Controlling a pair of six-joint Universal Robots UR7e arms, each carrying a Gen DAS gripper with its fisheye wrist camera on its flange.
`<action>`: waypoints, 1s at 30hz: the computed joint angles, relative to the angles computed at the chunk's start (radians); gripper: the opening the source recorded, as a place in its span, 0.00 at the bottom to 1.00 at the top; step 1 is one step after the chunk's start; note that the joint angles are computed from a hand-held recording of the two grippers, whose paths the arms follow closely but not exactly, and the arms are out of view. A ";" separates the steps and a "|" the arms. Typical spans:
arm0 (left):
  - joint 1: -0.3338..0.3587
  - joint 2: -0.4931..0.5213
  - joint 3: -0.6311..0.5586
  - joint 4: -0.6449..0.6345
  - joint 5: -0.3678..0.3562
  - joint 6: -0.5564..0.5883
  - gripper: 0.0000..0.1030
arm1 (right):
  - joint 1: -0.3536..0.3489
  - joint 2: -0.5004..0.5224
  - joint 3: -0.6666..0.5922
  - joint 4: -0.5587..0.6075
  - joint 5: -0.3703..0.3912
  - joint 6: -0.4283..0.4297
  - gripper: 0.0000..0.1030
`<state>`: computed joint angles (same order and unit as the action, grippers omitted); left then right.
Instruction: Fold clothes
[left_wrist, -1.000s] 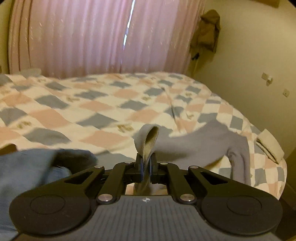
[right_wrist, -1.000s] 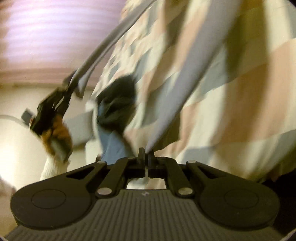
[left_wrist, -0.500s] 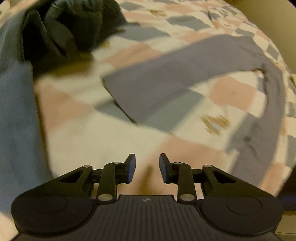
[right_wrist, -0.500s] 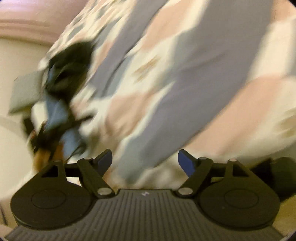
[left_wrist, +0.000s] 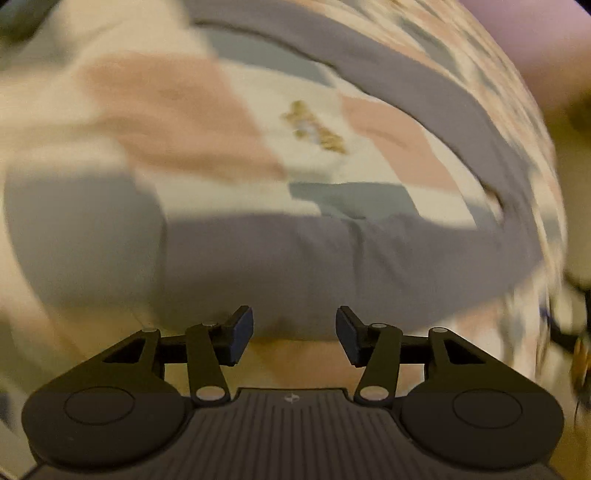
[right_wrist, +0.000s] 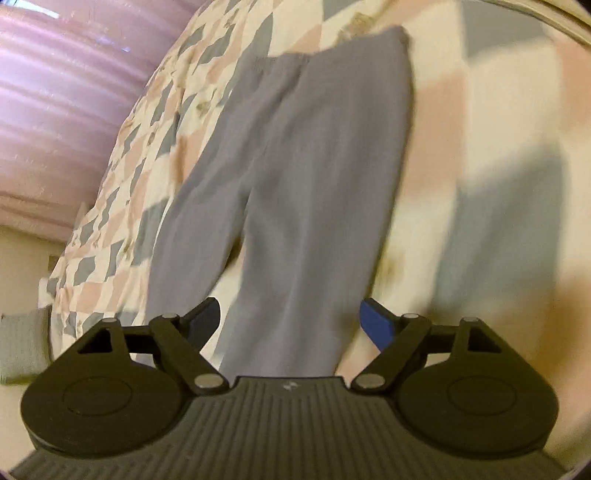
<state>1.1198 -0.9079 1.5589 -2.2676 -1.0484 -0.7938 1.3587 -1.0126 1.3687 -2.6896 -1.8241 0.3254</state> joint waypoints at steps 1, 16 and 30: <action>-0.029 0.009 0.050 -0.066 0.057 -0.101 0.59 | -0.036 0.029 -0.077 0.040 0.026 -0.047 0.74; -0.194 0.198 0.217 -0.452 0.379 -0.691 0.78 | -0.238 0.358 -0.759 0.354 0.229 -0.169 0.68; -0.112 0.176 0.156 -0.141 0.644 -0.876 0.42 | -0.252 0.484 -0.979 0.448 0.312 -0.162 0.62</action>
